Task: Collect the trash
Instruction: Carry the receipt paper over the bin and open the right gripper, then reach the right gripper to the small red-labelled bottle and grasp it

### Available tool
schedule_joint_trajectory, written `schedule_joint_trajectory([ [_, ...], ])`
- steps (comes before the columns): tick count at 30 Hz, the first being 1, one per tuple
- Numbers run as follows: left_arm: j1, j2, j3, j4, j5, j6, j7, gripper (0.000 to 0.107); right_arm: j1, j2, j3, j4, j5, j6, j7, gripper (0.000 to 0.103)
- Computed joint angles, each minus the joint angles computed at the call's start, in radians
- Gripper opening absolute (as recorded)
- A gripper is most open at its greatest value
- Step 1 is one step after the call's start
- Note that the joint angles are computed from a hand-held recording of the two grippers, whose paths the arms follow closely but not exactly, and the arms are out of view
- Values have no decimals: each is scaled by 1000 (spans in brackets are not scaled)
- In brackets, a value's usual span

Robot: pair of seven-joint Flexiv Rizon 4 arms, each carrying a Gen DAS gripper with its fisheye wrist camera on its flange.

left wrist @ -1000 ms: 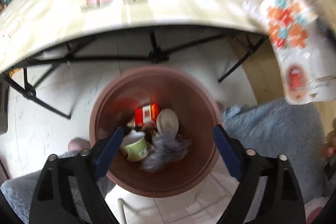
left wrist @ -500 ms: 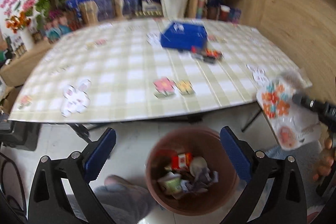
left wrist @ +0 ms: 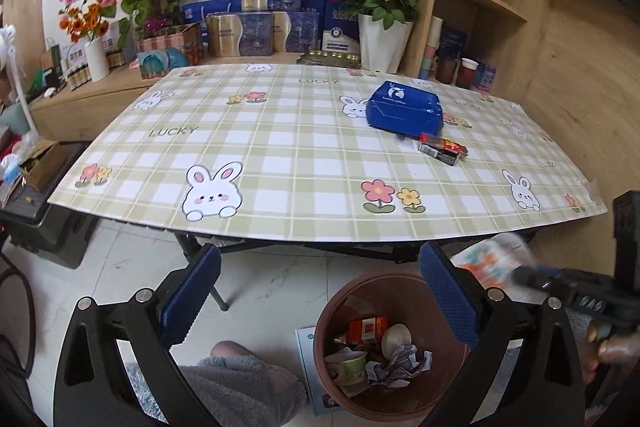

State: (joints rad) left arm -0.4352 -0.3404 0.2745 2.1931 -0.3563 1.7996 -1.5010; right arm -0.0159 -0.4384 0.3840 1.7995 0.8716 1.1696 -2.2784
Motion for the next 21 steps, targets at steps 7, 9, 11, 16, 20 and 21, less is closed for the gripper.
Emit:
schedule_joint_trajectory([
  [7, 129, 29, -100, 47, 11, 20, -48, 97, 117, -65, -30, -1, -168, 30, 141, 17],
  [9, 136, 31, -100, 53, 6, 23, -58, 97, 127, -75, -26, 1, -209, 49, 185, 17],
  [11, 136, 33, -94, 58, 2, 23, -64, 97, 125, -72, -12, 14, -235, 88, 206, 17],
  [16, 137, 28, -88, 61, -9, 21, -77, 97, 113, -58, 4, 59, -301, 231, 258, 66],
  [20, 115, 17, -67, 45, -16, 6, -83, 97, 111, -50, -12, 91, -342, 352, 322, 96],
  [21, 109, 13, -62, 40, -15, 2, -84, 97, 130, -46, -39, 103, -362, 375, 351, 97],
])
